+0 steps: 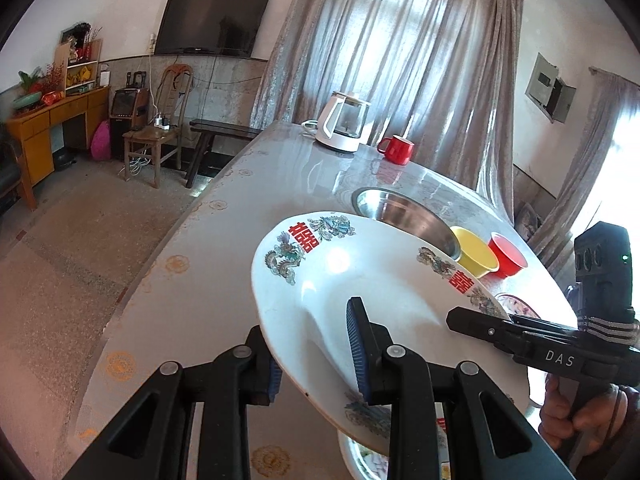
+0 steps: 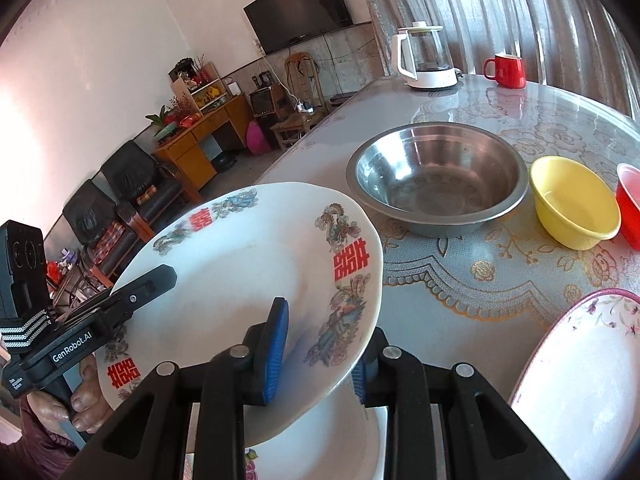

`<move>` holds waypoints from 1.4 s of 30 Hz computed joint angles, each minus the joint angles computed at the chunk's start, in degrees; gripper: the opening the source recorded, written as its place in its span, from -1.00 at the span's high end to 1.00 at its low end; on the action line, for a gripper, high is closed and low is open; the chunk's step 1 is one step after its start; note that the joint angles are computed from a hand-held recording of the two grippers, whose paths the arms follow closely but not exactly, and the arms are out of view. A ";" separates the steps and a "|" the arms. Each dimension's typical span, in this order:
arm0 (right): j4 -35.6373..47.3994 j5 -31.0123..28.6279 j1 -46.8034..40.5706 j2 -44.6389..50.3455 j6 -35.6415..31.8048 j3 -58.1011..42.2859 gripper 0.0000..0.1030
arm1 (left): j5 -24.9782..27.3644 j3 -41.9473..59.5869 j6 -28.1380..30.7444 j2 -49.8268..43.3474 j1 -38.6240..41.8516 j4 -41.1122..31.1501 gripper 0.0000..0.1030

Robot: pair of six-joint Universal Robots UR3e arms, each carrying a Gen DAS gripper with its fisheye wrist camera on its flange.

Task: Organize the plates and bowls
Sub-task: 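Lift the red-character plate with both tools and carry it toward the purple-flowered plate, then lower the red-character plate onto the purple-flowered plate with both tools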

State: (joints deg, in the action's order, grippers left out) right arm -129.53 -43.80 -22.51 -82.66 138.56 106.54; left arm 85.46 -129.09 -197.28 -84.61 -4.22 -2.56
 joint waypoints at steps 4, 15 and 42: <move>5.41 2.18 -5.37 -4.72 -4.24 3.08 0.47 | 1.25 2.93 -0.92 -1.93 -4.56 -0.41 0.45; 24.24 4.39 -24.43 -16.11 -19.61 7.28 0.47 | 2.91 18.48 -4.98 -15.53 -18.60 -2.44 0.43; 18.47 -1.74 -41.26 -8.84 -19.08 6.69 0.43 | 0.19 53.63 -7.59 -41.73 -29.99 -19.89 0.30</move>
